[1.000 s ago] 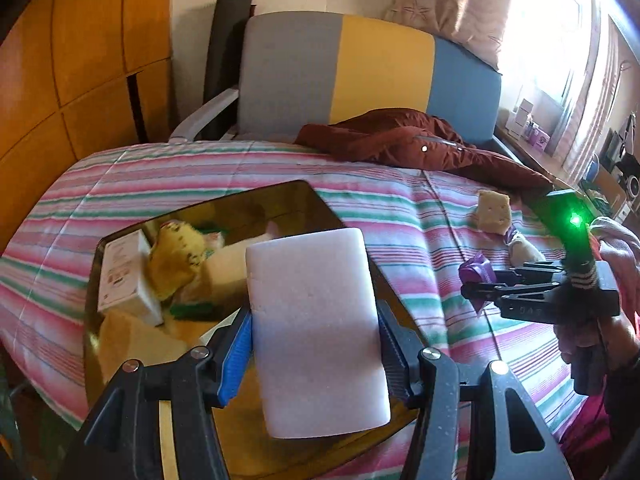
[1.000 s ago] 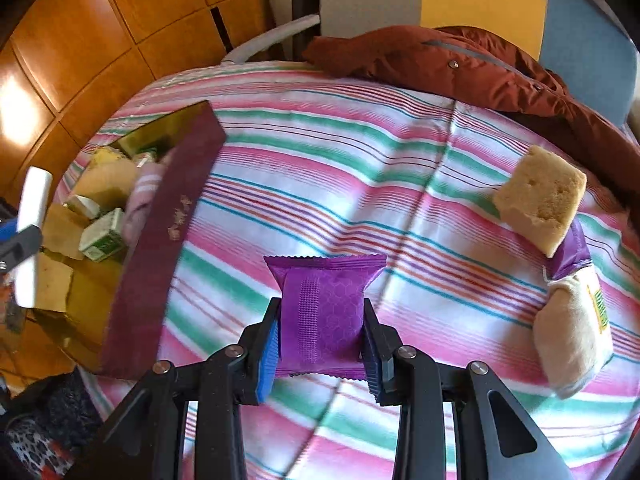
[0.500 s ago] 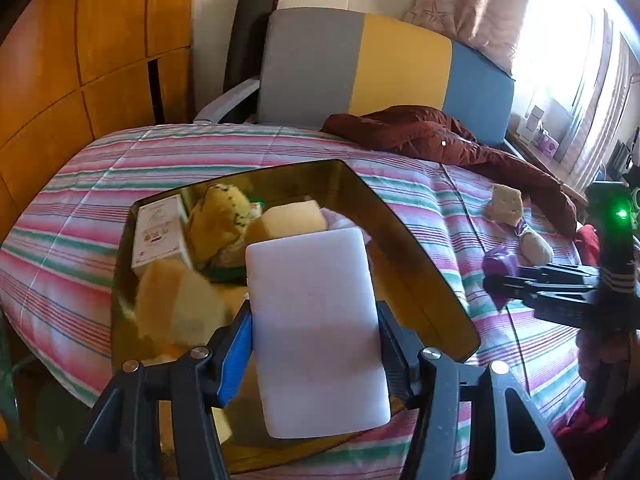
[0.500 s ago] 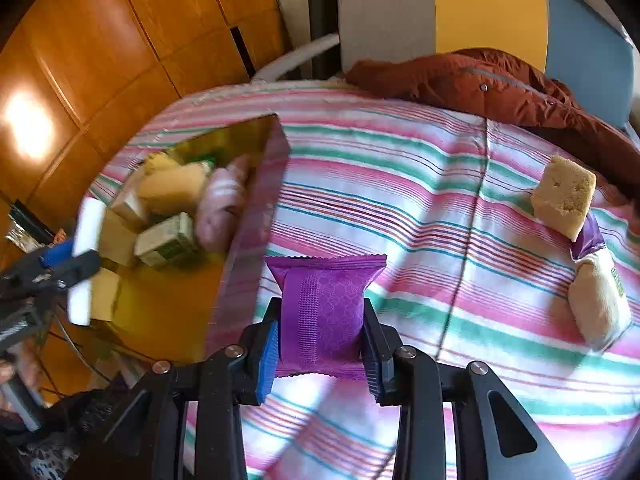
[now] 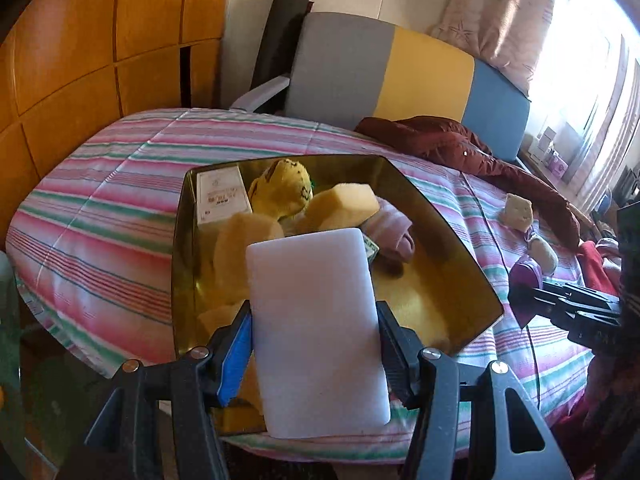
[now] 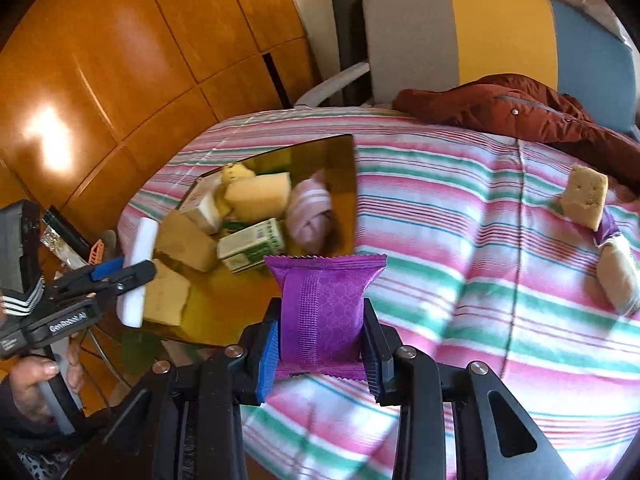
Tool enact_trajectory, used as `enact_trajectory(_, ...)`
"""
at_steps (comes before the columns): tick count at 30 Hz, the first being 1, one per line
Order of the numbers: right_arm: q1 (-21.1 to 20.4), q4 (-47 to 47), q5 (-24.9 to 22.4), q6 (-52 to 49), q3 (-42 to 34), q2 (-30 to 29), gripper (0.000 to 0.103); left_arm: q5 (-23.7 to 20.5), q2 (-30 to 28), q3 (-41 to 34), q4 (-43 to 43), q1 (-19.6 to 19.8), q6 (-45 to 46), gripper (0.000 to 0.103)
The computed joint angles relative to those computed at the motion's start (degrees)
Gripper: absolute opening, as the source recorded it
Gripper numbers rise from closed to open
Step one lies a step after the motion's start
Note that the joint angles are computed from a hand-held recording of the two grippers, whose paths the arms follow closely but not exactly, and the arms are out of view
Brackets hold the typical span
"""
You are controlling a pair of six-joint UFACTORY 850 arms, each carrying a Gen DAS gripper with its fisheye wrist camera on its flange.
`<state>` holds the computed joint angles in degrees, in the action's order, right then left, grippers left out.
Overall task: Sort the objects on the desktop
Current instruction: 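Carry the purple packet and white block into the gold tray and release both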
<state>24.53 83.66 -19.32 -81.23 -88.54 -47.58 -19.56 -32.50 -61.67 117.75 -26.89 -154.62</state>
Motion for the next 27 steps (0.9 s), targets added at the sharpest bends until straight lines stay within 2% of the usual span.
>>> enact_trajectory(7, 1.83, 7.94, -2.15, -7.40, 2.36, 1.33, 0.036, 0.26, 0.97, 2.17, 7.06, 0.00, -8.13, 0.058)
enact_trajectory(12, 2.88, 5.85, -3.19, -5.48, 1.06, 0.43, 0.036, 0.28, 1.18, 2.38, 10.46, 0.30, -11.44, 0.058)
enact_trajectory(19, 4.08, 3.76, -3.38, -4.29, -0.52, -0.48, 0.036, 1.29, -0.35, 0.17, 7.23, 0.36, -6.81, 0.058)
enact_trajectory(27, 3.93, 0.82, -3.05, 0.35, -2.42, -1.60, 0.036, 4.19, -2.28, -1.63, 14.25, 1.22, -13.89, 0.058)
